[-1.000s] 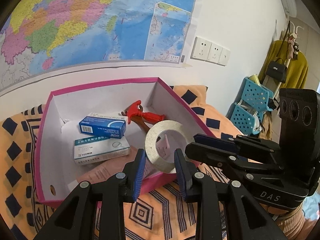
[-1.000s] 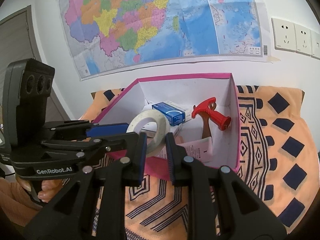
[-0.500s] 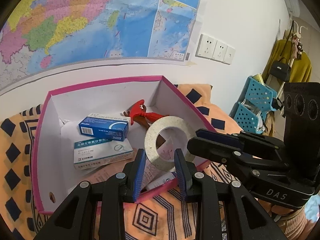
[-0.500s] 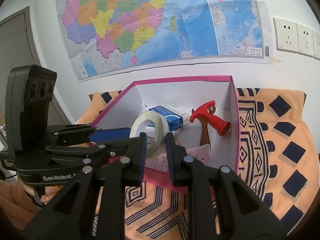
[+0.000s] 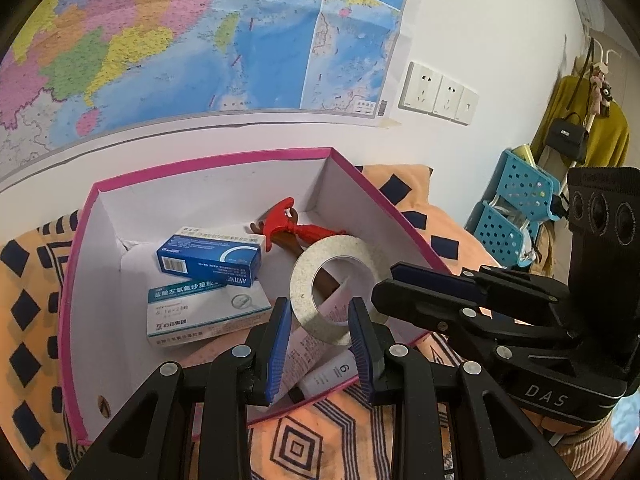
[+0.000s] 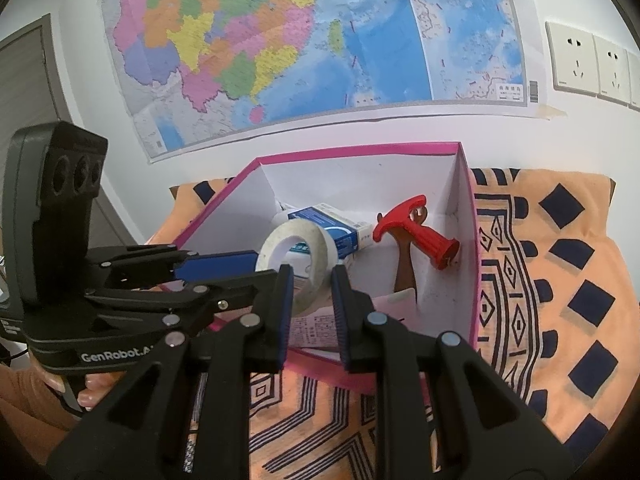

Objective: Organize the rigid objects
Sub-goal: 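Lower the tape roll into the box and open the right gripper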

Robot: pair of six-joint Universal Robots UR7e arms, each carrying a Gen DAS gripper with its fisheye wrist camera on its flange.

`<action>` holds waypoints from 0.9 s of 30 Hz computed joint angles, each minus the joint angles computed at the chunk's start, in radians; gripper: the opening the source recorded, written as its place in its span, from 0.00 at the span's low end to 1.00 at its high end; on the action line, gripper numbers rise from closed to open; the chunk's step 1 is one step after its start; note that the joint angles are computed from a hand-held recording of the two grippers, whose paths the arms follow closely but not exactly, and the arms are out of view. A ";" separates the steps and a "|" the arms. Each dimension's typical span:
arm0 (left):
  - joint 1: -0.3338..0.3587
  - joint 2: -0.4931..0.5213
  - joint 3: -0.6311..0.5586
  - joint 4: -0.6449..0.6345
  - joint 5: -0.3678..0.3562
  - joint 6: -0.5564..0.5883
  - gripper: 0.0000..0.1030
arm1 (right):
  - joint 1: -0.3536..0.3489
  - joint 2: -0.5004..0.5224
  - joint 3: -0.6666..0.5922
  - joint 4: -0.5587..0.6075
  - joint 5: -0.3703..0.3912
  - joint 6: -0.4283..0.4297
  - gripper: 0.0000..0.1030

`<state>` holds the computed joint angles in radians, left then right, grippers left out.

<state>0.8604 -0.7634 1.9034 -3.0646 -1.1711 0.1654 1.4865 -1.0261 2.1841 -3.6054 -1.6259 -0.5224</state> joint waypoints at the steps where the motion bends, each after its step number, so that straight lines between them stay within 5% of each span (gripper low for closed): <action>1: 0.000 0.003 -0.004 0.002 0.003 0.000 0.28 | -0.001 0.000 -0.003 0.003 0.000 0.004 0.22; 15: 0.028 0.044 -0.075 0.061 0.004 -0.020 0.28 | -0.002 0.042 -0.077 0.060 -0.058 0.026 0.22; 27: 0.082 0.074 -0.168 0.188 -0.069 -0.074 0.27 | 0.002 0.087 -0.142 0.077 -0.129 0.077 0.21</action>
